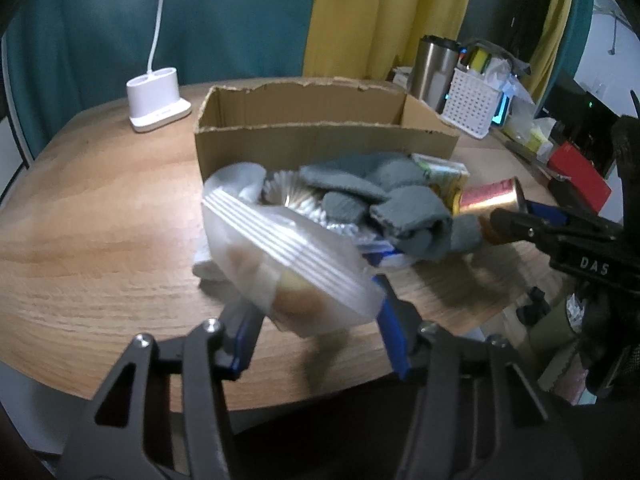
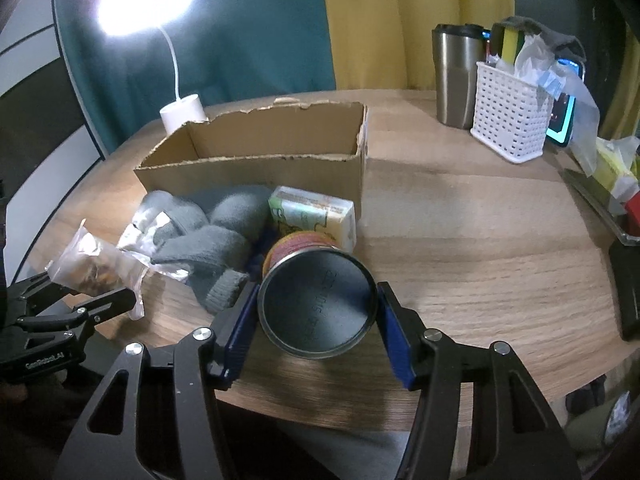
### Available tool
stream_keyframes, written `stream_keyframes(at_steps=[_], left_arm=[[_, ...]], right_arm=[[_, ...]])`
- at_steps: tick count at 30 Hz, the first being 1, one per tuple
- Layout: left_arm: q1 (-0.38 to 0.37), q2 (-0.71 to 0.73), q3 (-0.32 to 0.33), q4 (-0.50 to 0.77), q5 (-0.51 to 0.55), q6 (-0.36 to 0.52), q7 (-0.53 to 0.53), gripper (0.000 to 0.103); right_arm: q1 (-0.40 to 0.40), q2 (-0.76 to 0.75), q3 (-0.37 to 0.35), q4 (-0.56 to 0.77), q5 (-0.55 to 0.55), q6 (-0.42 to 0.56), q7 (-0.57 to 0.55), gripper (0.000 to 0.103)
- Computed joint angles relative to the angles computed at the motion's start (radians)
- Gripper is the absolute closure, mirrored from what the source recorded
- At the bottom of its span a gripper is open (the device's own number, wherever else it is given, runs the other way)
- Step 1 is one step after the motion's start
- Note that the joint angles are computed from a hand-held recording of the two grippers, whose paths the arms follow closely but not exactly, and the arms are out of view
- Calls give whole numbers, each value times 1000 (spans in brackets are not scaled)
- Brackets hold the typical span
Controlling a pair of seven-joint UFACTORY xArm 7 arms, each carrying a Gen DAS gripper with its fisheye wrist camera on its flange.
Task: Organize objects
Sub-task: 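Grasp the clear zip bag with the left tool while the right tool grasps the red tin can, then carry the zip bag and the tin can toward the cardboard box with both tools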
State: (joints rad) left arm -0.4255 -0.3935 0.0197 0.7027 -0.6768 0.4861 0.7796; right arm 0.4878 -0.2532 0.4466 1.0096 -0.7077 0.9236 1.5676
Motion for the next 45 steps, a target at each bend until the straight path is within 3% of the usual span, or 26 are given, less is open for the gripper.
stream_keyframes(at_steps=[24, 27, 32, 35, 36, 37, 38, 40, 45], left_arm=[[-36, -31, 28, 20, -64, -27, 48, 54], [-40, -26, 29, 28, -75, -31, 61, 66], [-15, 41, -9, 45, -40, -64, 33, 65], [-6, 69, -11, 59, -38, -43, 20, 59], [-2, 66, -16, 57, -34, -45, 18, 53], [7, 61, -21, 58, -16, -34, 9, 41], [7, 58, -17, 59, -16, -22, 13, 37], [-4, 43, 5, 54, -46, 19, 46, 35], [14, 39, -20, 41, -15, 52, 41, 34]], right_arm=[[-14, -29, 23, 48, -36, 65, -26, 44], [-17, -30, 21, 51, -35, 67, -34, 44], [-22, -21, 15, 57, -33, 59, -48, 44], [-23, -18, 8, 52, -24, 48, -51, 44], [-23, -16, 8, 52, -23, 47, -51, 44], [-22, -16, 7, 50, -21, 45, -52, 44], [-22, -17, 6, 47, -18, 44, -51, 44], [-23, -20, 4, 42, -14, 40, -46, 44], [-25, -19, 9, 44, -20, 41, -42, 44]])
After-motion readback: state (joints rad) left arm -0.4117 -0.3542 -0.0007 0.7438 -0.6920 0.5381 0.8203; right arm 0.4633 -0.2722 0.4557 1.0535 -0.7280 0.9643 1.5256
